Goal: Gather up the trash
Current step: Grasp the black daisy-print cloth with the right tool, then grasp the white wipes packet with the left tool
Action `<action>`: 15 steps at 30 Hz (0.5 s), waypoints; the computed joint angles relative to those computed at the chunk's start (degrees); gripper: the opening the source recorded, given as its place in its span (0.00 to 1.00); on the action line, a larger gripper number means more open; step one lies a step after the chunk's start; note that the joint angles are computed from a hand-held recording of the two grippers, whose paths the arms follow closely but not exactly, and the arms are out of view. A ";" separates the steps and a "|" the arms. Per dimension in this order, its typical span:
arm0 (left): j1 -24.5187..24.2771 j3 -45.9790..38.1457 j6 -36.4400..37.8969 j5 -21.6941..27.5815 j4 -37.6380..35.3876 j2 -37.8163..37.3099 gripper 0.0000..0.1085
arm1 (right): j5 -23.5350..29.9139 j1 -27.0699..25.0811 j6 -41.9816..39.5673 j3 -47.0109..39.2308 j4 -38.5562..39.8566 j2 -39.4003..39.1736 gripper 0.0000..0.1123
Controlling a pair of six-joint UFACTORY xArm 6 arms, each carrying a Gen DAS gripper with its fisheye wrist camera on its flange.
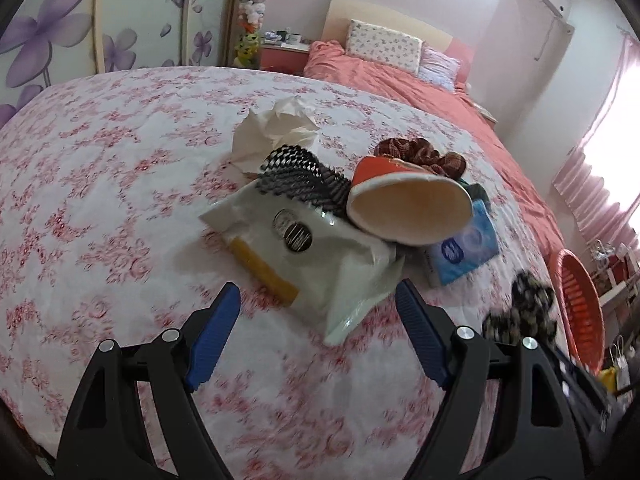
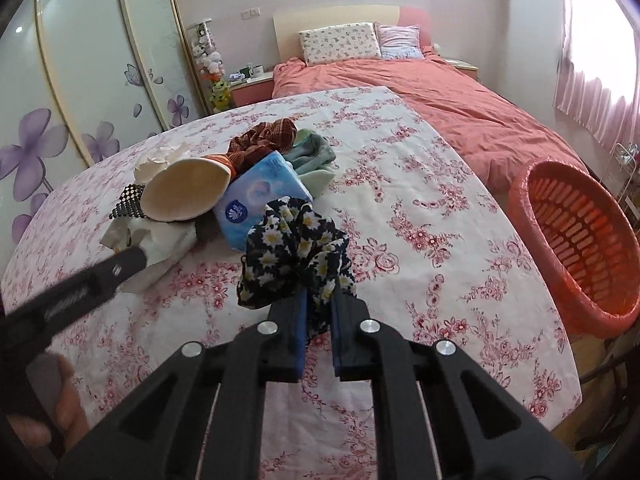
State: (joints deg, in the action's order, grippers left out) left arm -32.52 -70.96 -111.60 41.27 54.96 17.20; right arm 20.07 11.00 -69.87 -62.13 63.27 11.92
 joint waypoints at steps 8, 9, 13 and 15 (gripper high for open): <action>0.19 -4.96 7.23 6.95 -6.42 4.19 0.73 | 0.73 -0.67 0.75 -0.56 -0.63 0.47 0.10; 0.42 -3.01 6.39 6.46 -6.21 2.96 0.73 | 0.81 -0.72 0.85 -0.70 -0.64 0.56 0.10; 1.10 2.53 4.42 6.49 -5.22 -0.96 0.73 | 1.34 -0.65 0.74 -1.08 -0.09 0.63 0.10; 1.58 4.95 4.03 7.32 -5.39 -2.87 0.73 | 1.38 -0.46 0.42 -1.02 0.22 0.47 0.10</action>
State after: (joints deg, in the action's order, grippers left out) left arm -30.94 -66.01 -107.57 48.59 49.56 14.33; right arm 21.45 10.55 -69.45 -63.15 63.50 12.38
